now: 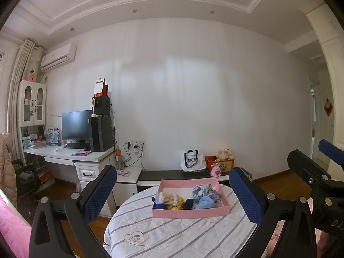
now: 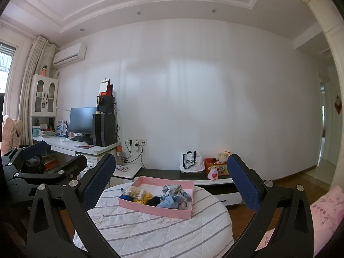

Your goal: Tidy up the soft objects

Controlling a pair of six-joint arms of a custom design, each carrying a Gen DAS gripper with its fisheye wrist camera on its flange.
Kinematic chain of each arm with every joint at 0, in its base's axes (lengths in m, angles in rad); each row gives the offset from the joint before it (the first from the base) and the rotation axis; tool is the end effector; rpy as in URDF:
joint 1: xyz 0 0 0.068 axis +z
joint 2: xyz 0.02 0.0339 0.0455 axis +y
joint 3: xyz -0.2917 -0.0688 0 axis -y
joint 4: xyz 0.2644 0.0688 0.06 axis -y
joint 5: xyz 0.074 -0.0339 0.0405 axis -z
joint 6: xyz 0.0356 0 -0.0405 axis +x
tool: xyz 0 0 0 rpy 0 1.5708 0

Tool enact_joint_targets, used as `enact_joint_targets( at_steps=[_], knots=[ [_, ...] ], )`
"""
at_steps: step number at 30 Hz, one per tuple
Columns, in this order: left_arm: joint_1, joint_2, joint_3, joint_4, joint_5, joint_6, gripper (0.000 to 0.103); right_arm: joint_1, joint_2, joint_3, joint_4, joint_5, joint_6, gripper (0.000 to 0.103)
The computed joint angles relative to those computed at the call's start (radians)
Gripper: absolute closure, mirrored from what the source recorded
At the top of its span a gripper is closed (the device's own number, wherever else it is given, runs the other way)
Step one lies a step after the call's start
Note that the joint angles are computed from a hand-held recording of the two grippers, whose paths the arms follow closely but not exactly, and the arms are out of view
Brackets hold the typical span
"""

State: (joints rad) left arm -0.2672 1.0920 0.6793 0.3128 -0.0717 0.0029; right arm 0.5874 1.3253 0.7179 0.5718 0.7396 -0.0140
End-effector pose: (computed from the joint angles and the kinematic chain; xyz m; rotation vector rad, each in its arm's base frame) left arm 0.2523 -0.0664 0.3104 0.1713 1.6635 -0.1398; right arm 0.2636 0.1467 0.2912 0.0915 1.5964 -0.1481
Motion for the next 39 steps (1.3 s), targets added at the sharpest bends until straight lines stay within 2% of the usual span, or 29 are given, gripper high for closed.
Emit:
enact_joint_targets(
  at_steps=[19, 30, 39],
  knots=[
    [-0.051, 0.020, -0.027, 0.062, -0.062, -0.003, 0.000, -0.003, -0.024, -0.016, 0.010, -0.018, -0.008, 0.000],
    [-0.049, 0.018, -0.032, 0.064, -0.058, -0.001, 0.000, -0.004, -0.031, -0.018, 0.006, -0.023, -0.007, 0.000],
    [-0.074, 0.015, -0.039, 0.076, -0.094, 0.002, 0.000, -0.020, -0.037, -0.027, 0.011, -0.052, -0.002, 0.000]
  ],
)
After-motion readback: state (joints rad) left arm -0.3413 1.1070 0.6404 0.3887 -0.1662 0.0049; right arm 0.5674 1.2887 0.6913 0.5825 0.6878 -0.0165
